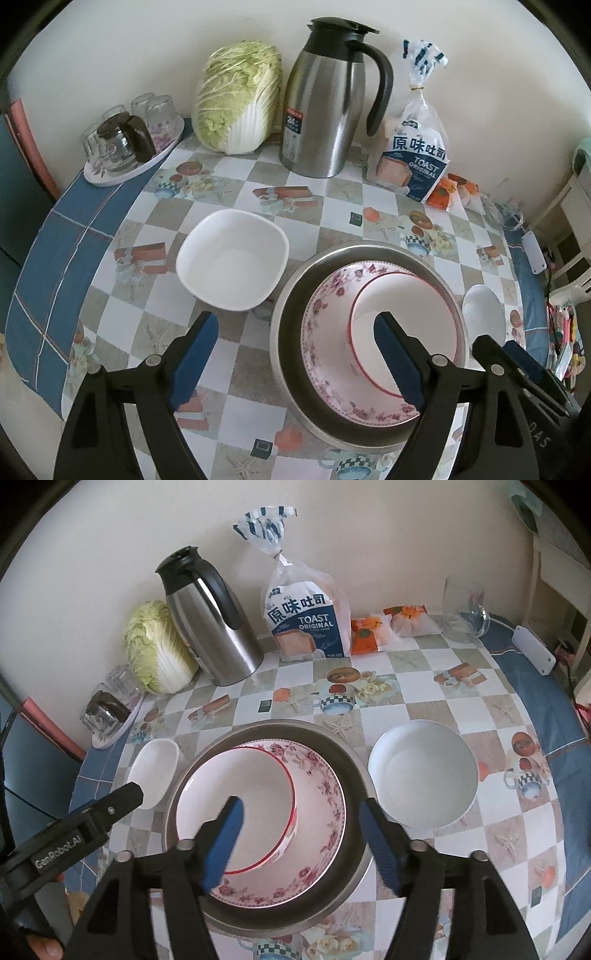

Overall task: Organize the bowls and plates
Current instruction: 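Open both tools and release the red-rimmed bowl, then move both tools to the white square bowl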

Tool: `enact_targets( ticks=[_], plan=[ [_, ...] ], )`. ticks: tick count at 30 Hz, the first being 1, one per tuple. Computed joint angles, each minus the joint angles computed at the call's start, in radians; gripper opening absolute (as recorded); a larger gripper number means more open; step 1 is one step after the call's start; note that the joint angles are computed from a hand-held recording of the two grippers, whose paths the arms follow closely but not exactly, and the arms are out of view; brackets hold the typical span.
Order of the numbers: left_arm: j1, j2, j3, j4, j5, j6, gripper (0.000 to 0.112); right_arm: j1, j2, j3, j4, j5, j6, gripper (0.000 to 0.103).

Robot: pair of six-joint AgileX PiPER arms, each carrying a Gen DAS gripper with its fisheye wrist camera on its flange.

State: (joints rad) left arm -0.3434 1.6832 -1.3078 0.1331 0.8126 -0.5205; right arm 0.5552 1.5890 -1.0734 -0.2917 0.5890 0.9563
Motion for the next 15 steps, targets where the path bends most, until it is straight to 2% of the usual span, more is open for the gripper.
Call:
enact_targets(
  ticks=[5, 8, 13, 15],
  plan=[
    [0.017, -0.025, 0.031, -0.008, -0.010, 0.001, 0.088, 0.026, -0.006, 0.006, -0.033, 0.011, 0.056, 0.079],
    [0.032, -0.037, 0.042, -0.018, -0.015, 0.013, 0.088, 0.040, 0.001, 0.003, -0.045, 0.018, 0.080, 0.090],
    [0.073, -0.058, 0.061, -0.052, -0.033, 0.046, 0.088, 0.062, 0.027, -0.020, -0.058, 0.025, 0.100, 0.091],
    [0.098, -0.062, 0.066, -0.070, -0.037, 0.065, 0.089, 0.074, 0.043, -0.035, -0.067, 0.029, 0.113, 0.099]
  ],
)
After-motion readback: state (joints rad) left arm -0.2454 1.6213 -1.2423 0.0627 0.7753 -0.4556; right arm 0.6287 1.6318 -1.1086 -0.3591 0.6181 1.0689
